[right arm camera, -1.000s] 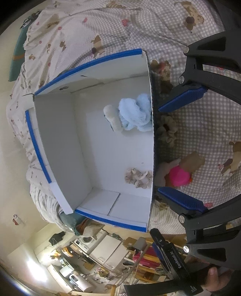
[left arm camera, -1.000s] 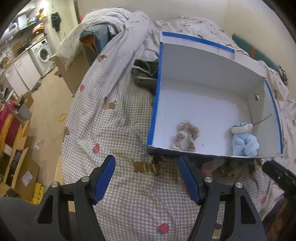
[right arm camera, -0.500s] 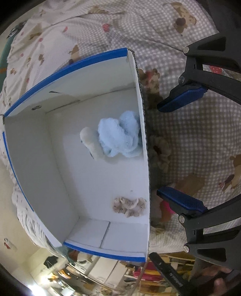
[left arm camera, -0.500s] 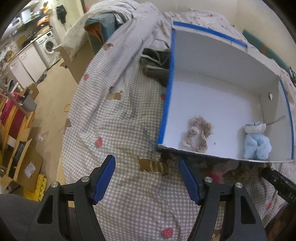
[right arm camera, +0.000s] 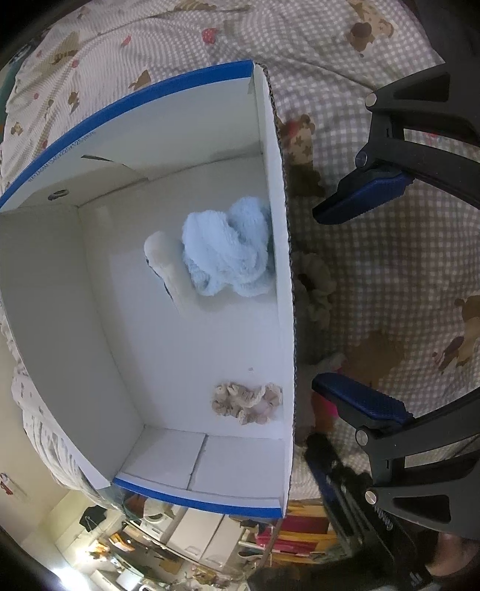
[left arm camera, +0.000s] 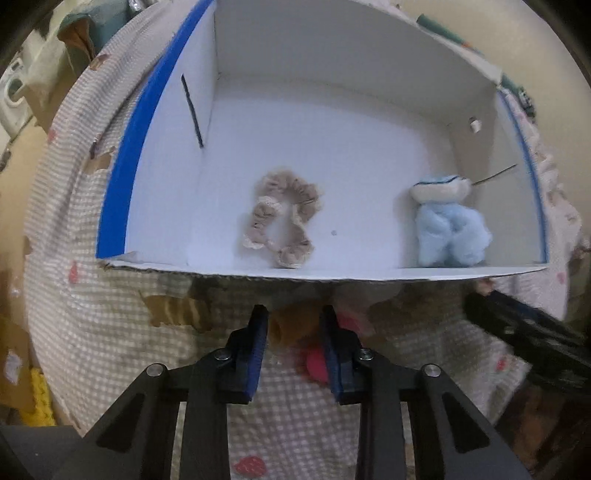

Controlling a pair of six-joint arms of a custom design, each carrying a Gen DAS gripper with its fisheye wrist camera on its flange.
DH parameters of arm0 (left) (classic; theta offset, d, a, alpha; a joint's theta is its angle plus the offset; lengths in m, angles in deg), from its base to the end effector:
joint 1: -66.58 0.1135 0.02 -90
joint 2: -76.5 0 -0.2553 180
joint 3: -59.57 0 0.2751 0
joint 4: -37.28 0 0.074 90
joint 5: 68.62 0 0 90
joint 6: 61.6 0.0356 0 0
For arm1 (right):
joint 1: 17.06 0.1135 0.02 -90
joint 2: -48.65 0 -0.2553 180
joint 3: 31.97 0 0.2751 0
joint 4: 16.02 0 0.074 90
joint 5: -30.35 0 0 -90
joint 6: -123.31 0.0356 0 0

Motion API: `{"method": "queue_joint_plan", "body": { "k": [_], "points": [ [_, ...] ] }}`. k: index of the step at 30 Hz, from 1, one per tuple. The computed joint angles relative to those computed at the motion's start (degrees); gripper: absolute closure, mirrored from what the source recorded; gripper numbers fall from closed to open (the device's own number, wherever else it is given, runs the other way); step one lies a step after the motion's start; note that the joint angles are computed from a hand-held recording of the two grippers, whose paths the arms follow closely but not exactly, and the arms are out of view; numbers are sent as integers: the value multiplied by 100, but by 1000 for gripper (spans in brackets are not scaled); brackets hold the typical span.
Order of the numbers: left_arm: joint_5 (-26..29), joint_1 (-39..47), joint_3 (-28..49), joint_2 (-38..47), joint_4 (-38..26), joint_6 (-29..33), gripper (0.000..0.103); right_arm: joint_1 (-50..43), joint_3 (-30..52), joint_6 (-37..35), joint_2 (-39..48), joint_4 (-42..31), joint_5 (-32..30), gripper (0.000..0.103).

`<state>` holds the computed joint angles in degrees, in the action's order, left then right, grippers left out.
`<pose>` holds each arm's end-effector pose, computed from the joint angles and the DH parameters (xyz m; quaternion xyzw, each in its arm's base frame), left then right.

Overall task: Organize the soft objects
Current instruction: 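Withdraw both tools from the box and move the right tool toward the peach foam tube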

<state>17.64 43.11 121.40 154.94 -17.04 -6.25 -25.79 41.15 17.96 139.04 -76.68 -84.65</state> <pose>0.2470 -0.1047 0.1815 -0.1014 0.9804 -0.0523 0.1604 0.3054 -0.0317 0.1832 -0.0788 0.9680 0.1891 0.1453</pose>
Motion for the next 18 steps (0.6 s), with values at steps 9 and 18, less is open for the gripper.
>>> {"method": "queue_joint_plan", "body": {
  "k": [9,18],
  "points": [
    [102,-76,76,379,194,201,94,-51,160,-17,150,-112,-40,15],
    [-77,3,-136,-425,-106,123,97,-97,163,-36,186,-125,64,15]
  ]
}}
